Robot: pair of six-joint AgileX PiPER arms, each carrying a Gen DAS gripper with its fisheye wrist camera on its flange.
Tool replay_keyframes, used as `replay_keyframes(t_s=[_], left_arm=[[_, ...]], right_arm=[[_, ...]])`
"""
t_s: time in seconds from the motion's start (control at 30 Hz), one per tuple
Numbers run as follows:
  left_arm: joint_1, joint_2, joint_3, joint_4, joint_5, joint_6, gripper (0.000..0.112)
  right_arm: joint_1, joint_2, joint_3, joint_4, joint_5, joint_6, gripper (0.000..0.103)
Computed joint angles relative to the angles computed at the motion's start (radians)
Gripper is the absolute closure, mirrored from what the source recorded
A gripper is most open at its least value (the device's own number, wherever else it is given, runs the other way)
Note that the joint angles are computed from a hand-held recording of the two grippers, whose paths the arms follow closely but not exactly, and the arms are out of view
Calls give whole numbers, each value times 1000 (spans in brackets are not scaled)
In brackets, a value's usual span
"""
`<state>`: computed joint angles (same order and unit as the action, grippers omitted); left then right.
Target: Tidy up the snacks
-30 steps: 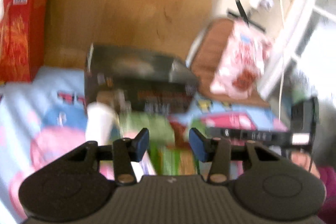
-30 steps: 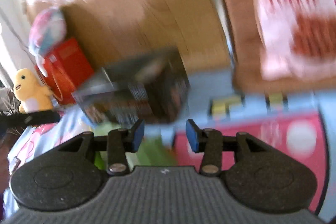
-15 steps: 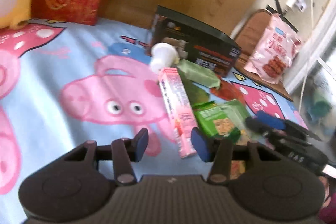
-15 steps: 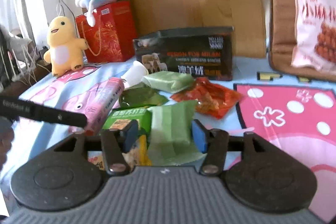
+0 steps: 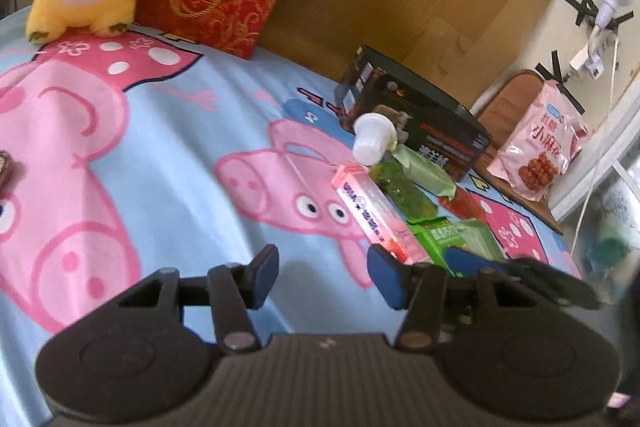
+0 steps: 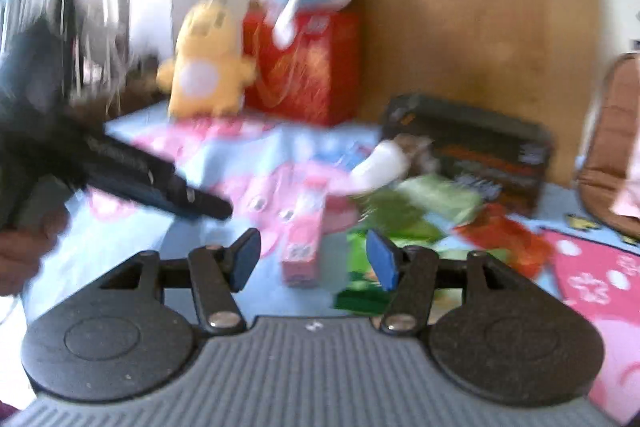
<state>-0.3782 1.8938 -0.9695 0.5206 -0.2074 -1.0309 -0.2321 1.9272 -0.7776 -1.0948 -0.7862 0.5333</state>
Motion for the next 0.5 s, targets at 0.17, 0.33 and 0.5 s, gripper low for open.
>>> replay_keyframes(t_s=[0.17, 0.33, 0.5], left_arm=[[22, 9, -1, 50, -21, -50, 61], [19, 41, -45, 157, -24, -146, 61], [-3, 64, -97, 264, -14, -233, 56]], right_arm=[[84, 85, -126, -19, 149, 67, 77], [-59, 81, -92, -218, 20, 40, 78], [-234, 103, -124, -484, -121, 98, 54]])
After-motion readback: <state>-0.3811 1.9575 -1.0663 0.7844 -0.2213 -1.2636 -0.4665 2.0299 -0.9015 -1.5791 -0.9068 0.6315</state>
